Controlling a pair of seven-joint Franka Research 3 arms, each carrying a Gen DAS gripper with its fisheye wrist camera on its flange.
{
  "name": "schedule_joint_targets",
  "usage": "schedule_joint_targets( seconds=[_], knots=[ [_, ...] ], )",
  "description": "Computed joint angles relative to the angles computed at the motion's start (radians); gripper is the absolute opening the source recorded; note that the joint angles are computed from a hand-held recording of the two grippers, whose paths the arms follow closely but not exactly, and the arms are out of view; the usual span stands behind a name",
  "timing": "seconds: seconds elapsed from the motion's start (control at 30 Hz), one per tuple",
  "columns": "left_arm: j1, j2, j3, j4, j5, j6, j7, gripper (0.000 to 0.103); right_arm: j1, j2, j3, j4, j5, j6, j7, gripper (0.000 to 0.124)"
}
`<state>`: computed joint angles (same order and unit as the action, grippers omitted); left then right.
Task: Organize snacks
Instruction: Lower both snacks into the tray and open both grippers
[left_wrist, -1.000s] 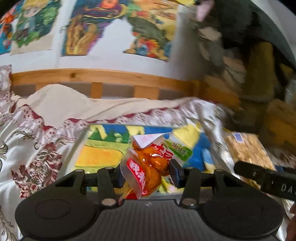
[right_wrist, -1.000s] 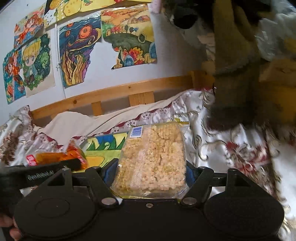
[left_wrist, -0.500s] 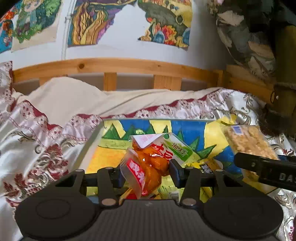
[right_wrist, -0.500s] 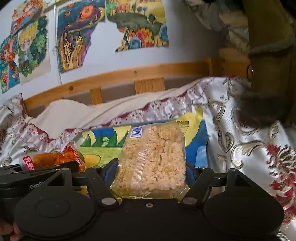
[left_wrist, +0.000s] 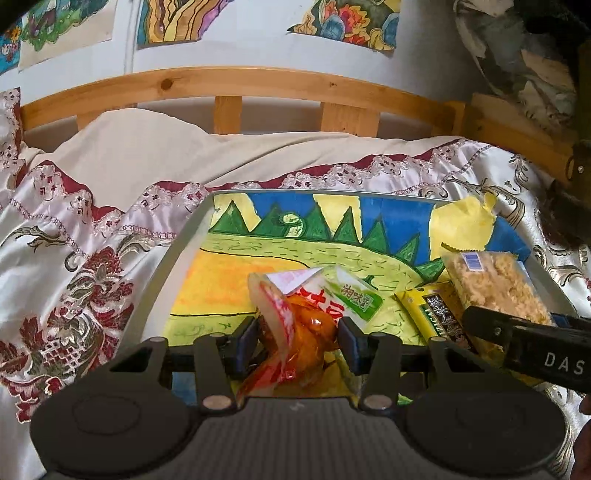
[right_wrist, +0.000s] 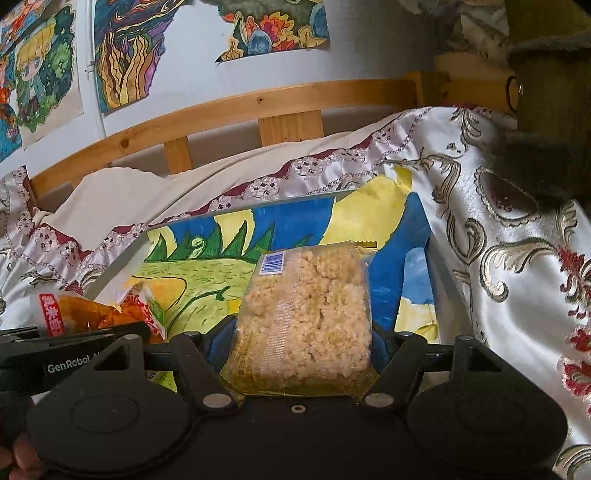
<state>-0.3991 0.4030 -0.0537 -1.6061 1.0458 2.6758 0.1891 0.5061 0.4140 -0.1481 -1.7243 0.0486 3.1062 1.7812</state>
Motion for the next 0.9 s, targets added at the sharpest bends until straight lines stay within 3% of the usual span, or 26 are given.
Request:
schedule_joint_targets(
  seconds=[0.07, 0.2, 0.27, 0.4, 0.57, 0.67, 0.9],
  knots=[
    [-0.003, -0.003, 0.001, 0.001, 0.005, -0.008, 0.005, 0.055, -0.011, 0.001, 0.013, 0.005, 0.008, -0.010, -0.005, 0.073],
    [-0.012, -0.015, 0.006, -0.001, 0.046, -0.011, -0.008, 0.077, -0.032, -0.001, 0.041, 0.008, 0.021, -0.019, -0.019, 0.077],
    [-0.016, -0.023, 0.007, -0.003, 0.067, -0.020, -0.023, 0.080, -0.055, -0.006, 0.069, 0.008, 0.035, -0.023, -0.039, 0.080],
    [-0.019, -0.052, 0.001, -0.016, 0.100, -0.062, -0.063, 0.086, -0.011, -0.028, 0.016, -0.015, 0.014, 0.015, -0.013, 0.087],
    [-0.020, -0.126, -0.013, -0.060, 0.221, -0.106, -0.208, 0.096, 0.043, -0.085, -0.057, -0.071, 0.016, 0.077, 0.026, 0.092],
    [-0.009, -0.177, -0.040, -0.091, 0.284, -0.127, -0.272, 0.100, 0.108, -0.134, -0.135, -0.124, 0.018, 0.128, 0.053, 0.099],
    [0.020, -0.308, -0.123, -0.185, 0.409, -0.181, -0.405, 0.102, 0.263, -0.275, -0.282, -0.256, 0.083, 0.201, -0.008, 0.102]
  ],
)
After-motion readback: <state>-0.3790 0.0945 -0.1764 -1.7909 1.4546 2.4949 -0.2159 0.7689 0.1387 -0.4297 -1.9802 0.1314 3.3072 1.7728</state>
